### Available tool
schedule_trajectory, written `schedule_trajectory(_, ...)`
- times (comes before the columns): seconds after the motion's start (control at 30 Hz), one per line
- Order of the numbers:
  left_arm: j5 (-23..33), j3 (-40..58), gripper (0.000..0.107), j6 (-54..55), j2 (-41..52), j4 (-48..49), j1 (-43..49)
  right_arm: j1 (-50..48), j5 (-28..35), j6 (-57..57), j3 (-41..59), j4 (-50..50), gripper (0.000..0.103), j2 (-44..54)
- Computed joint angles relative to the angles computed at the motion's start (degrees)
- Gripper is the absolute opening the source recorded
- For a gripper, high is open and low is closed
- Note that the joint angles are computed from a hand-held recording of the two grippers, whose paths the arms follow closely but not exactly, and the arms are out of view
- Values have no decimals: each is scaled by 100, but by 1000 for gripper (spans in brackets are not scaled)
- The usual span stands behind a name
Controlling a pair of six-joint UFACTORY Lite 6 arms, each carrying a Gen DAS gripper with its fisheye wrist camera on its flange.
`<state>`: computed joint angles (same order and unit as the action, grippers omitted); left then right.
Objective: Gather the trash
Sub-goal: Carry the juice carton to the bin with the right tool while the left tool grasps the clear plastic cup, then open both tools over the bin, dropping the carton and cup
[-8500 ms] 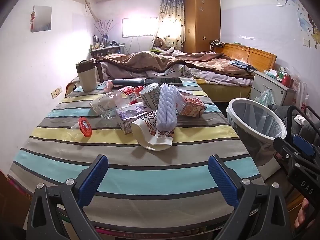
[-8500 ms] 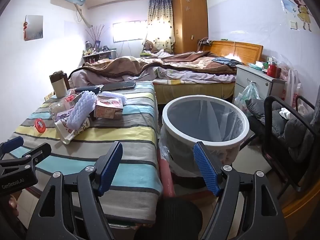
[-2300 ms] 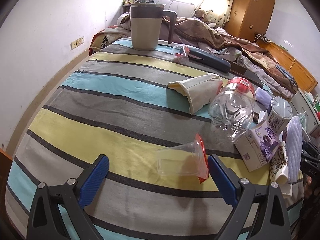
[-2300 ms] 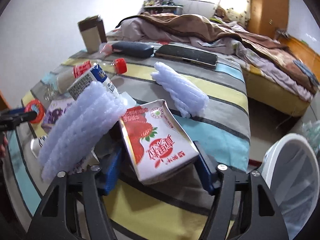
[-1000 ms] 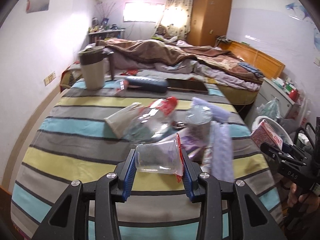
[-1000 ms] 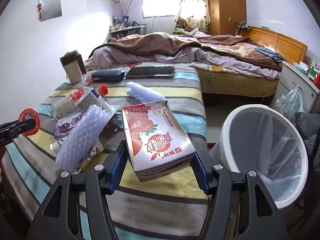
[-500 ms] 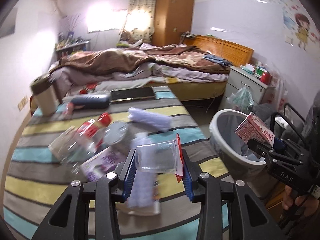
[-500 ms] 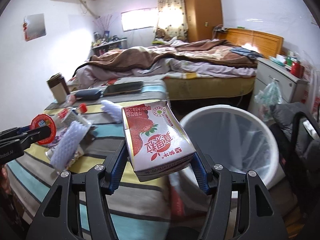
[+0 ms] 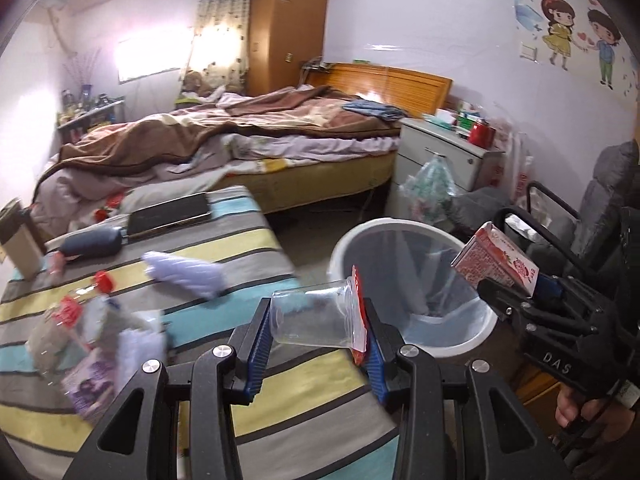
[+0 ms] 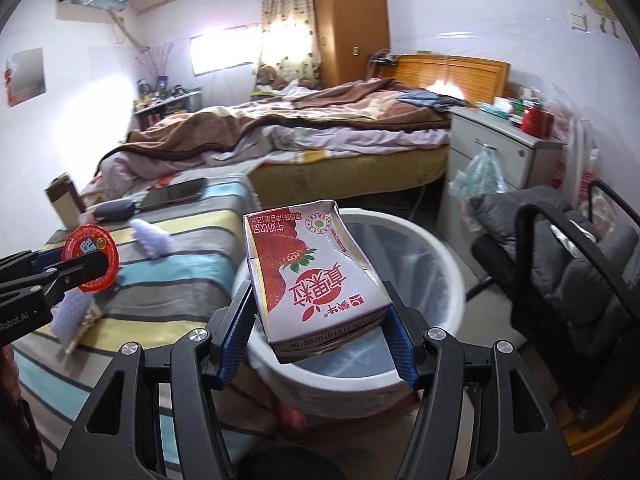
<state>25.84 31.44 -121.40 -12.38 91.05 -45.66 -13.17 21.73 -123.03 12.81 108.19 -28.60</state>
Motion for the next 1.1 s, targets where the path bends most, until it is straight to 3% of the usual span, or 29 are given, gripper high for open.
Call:
schedule_trajectory(0.17,-427,810,42,-872,989,957,58,-252,4,-497,181,344,62,459)
schedule_trajectory(0.5,-913,2097,42,-1109,2618,1370,233,-365,-142,-1987,734,1699,62,1713)
schedule_trajectory(0.77,-1259,2737,42,-1877,3416,2267,561,-413,-190,-2039,1228,1682,63,2515)
schedule_trajectory(0.83,-1408,2884,43,-2071,3577,2522,648,-482,-146,-2035,1273,1638,63,2618)
schedule_trajectory(0.97,-1347,2809,66,-2879,3568,3320,682,-539,-203,-2192,1321,1756,63,2721)
schedule_trajectory(1.1,-1385,2690,67,-3371,3463,3769,749,-703,-21,-1968,1238,1410,68,2631)
